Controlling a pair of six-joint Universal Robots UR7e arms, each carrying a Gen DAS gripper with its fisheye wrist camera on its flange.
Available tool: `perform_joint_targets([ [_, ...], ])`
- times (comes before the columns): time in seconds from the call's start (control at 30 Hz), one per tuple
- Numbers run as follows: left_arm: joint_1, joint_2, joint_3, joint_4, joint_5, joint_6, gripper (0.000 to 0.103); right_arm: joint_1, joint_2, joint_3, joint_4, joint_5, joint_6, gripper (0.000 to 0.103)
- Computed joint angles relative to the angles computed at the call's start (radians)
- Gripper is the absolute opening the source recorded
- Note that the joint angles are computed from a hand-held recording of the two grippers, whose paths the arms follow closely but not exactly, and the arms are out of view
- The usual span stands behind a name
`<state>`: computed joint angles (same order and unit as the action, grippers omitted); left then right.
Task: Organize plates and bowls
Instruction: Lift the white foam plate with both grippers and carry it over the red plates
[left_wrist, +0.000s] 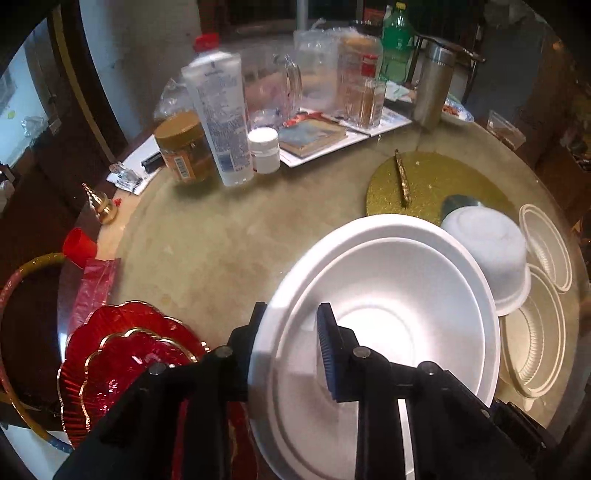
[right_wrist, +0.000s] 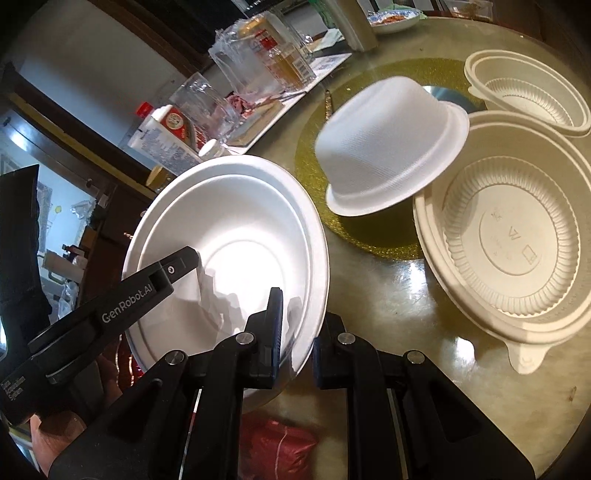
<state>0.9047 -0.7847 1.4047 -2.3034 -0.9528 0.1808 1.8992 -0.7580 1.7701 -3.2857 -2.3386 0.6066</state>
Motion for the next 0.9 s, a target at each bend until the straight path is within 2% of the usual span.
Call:
perform_joint_targets([
  [0.3, 0.008, -0.098, 0.055, -0.076, -0.015, 0.022, 0.025, 0.07, 0.045, -0.08, -0.002, -0.044, -0.098, 0.013],
  [0.4, 0.021, -0.136, 0.069, -0.089, -0.021, 0.022, 0.025, 0.088, 0.071, -0.123, 0.02, -0.038, -0.129, 0.013],
  [0.67, 0.075, -0.215, 0.096, -0.105, -0.006, 0.01, 0.025, 0.119, 0.161, -0.27, 0.14, -0.008, -0.198, 0.013],
  [0.9, 0.136, -0.22, 0.088, -0.053, 0.024, -0.041, 0.025, 0.112, 0.234, -0.375, 0.296, 0.022, -0.191, 0.013],
])
